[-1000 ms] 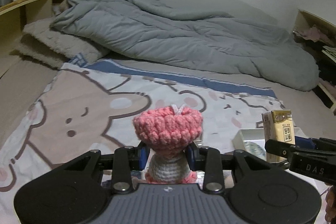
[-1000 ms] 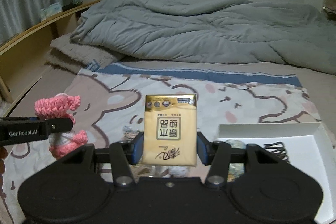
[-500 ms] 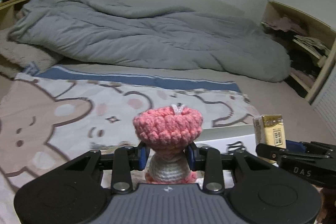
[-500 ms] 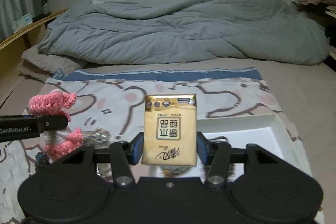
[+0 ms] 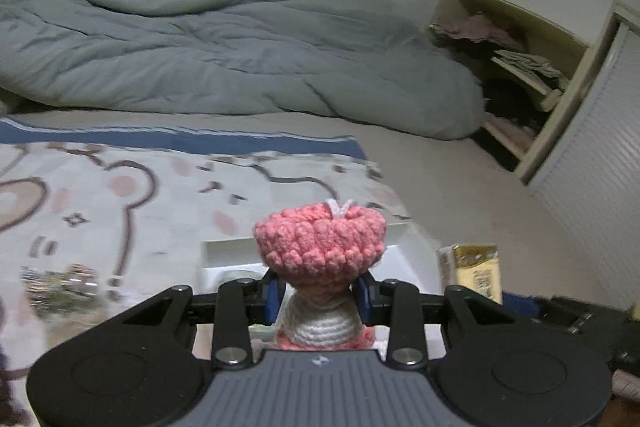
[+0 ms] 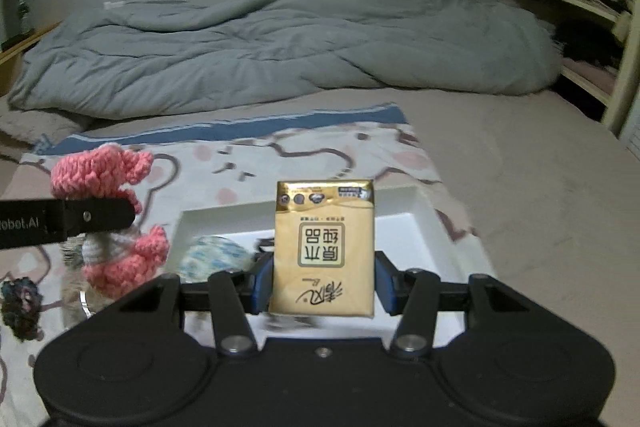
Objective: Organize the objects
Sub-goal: 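Lift the doll and tissue pack and carry them toward the white box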
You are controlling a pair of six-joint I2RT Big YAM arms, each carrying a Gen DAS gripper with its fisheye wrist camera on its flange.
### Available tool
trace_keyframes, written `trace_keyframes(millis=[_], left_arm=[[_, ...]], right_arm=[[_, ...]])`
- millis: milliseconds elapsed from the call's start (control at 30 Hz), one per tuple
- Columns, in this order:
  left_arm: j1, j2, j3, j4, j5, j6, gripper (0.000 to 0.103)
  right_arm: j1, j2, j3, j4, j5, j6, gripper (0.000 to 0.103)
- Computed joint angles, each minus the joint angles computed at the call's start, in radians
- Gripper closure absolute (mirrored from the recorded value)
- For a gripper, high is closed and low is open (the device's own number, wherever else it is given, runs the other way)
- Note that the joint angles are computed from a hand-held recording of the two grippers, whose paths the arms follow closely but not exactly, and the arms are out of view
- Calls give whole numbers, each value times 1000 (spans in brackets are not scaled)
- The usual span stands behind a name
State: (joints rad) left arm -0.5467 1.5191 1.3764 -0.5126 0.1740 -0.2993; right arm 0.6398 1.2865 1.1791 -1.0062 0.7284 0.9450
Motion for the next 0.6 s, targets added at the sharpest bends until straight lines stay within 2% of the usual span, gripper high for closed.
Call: trace_keyframes(millis=[300, 600], left_arm=[[-69, 93, 65, 50, 49, -57, 66], [-92, 213, 132, 122, 174, -110, 66]], right_arm=[[-44, -75, -95, -36, -2, 59, 51], [-100, -104, -149, -51, -10, 78, 51]])
